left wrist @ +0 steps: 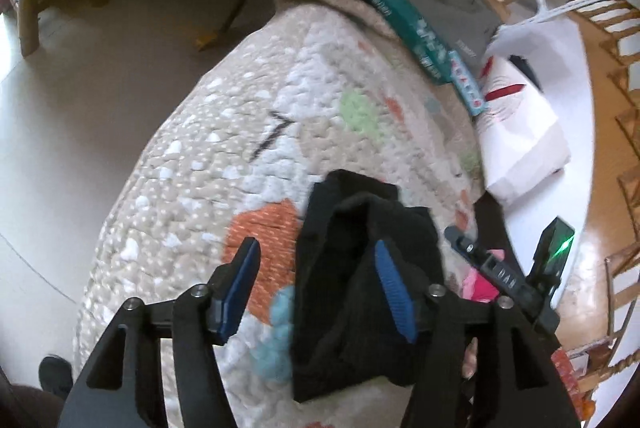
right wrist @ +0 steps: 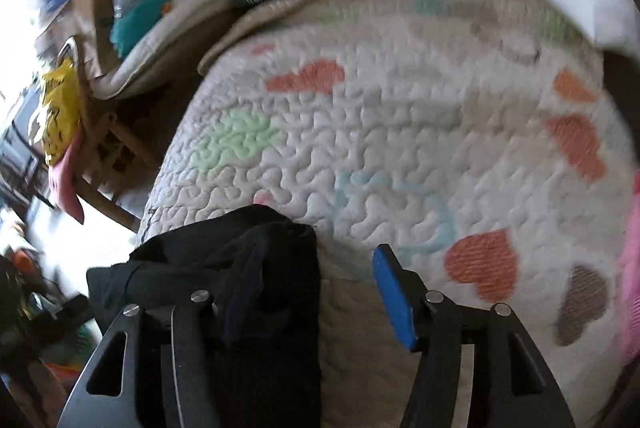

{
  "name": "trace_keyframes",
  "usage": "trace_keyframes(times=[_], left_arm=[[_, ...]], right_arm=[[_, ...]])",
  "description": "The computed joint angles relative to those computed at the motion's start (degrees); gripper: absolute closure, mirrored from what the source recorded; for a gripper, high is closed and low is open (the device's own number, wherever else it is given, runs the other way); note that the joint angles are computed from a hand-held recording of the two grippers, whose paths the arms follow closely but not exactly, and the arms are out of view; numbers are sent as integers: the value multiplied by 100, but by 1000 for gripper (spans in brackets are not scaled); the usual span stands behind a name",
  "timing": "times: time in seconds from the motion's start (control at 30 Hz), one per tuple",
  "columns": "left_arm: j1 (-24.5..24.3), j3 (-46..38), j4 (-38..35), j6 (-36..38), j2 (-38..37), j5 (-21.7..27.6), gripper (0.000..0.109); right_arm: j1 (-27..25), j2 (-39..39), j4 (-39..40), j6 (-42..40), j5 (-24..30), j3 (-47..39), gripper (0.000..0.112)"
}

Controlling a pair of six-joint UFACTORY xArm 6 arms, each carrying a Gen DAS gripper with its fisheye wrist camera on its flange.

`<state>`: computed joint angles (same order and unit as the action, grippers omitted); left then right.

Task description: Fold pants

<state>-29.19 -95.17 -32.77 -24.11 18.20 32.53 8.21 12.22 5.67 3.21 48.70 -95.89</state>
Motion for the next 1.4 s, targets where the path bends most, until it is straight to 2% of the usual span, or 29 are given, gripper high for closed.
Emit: trace_keyframes(times=[0.1, 0.17, 0.27, 0.33, 0.4, 0.57, 0.73, 0.8, 0.83, 0.9, 1.0, 1.23, 1.4], left_arm=[[-202, -214, 100, 91, 80, 36, 38], [-302, -414, 373, -148, 234, 48, 37], [-400, -463, 381, -347, 360, -88, 35], [-445, -326, 562, -531, 327, -198, 34], [-466, -140, 426, -447, 262, -337, 34], [-502, -47, 353, -271, 266, -377, 31], [-576, -207, -220, 220, 565, -539, 15], [-605, -320, -90, 300, 647, -512, 7], [-613, -392, 60, 286, 681, -438, 7], [-642, -515, 442, 236, 741, -302, 6], [-678, -457, 610, 238, 724, -394, 6], [-658, -286, 61, 635, 638, -560, 6], [-648, -303, 566, 404, 599, -434, 31]], right_arm=[[-20, -549, 32, -347, -148, 585, 49], [-89, -899, 273, -594, -143, 1021, 48], [-205, -1276, 751, -875, -91, 1571, 47], [-234, -1443, 967, -970, -161, 1845, 45], [-284, -1549, 1289, -1130, -225, 2027, 41], [-346, -1483, 1689, -1161, -304, 2066, 38], [-396, -1215, 2271, -1284, -236, 1895, 35], [-403, -1049, 2504, -1366, -137, 1762, 35], [-397, -918, 2620, -1370, -59, 1650, 35], [-379, -766, 2751, -1311, -6, 1529, 34], [-369, -649, 3095, -1259, -12, 1497, 32], [-520, -583, 3938, -1449, 238, 1539, 31], [-566, -504, 4423, -1573, 278, 1574, 26]])
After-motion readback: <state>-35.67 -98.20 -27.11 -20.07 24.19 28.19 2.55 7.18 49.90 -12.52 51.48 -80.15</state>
